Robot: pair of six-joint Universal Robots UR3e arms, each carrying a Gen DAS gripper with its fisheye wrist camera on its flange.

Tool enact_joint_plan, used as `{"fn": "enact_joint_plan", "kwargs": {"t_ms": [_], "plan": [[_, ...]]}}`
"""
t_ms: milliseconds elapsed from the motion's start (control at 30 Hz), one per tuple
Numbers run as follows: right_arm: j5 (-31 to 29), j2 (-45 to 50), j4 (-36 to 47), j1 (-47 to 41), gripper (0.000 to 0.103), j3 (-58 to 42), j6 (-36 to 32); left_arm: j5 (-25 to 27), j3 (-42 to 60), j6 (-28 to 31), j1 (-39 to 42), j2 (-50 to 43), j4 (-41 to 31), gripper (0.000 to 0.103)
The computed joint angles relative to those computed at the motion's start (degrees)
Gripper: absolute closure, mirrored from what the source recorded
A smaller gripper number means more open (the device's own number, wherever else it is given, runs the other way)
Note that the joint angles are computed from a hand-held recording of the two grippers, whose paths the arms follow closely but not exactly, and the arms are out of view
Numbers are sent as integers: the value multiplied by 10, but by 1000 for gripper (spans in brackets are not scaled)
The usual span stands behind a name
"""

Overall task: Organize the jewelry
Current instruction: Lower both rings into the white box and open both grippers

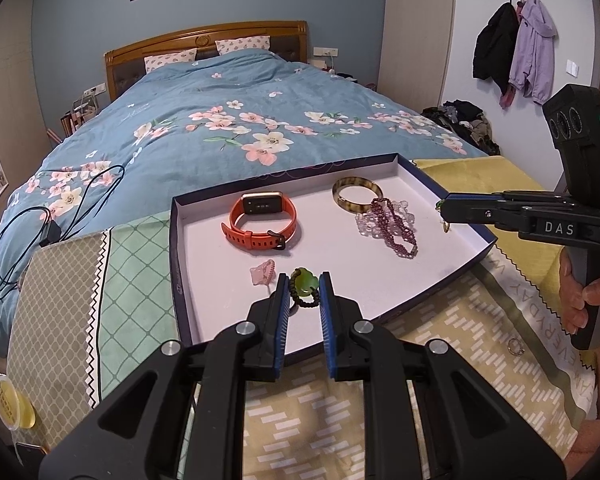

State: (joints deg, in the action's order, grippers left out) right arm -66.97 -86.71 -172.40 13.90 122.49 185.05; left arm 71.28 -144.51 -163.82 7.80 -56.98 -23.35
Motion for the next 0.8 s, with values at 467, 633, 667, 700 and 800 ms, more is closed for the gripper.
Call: {"fn": "enact_joint_plan", "kwargs": {"t_ms": [467,633,667,700,800], "plan": [[-13,30,20,9,90,-33,-1,23,14,-8,-12,-77,48,88],[-8,37,22,4,90,-37,-1,28,18,-12,-14,-95,59,88],[-6,38,22,3,90,-37,0,29,18,-13,-14,-98,61,88],[-6,40,23,3,90,-39,0,30,19,-14,-15,-102,63,88],[-6,44,25,3,90,-42,0,32,21,-16,-16,-110,67,88]]}}
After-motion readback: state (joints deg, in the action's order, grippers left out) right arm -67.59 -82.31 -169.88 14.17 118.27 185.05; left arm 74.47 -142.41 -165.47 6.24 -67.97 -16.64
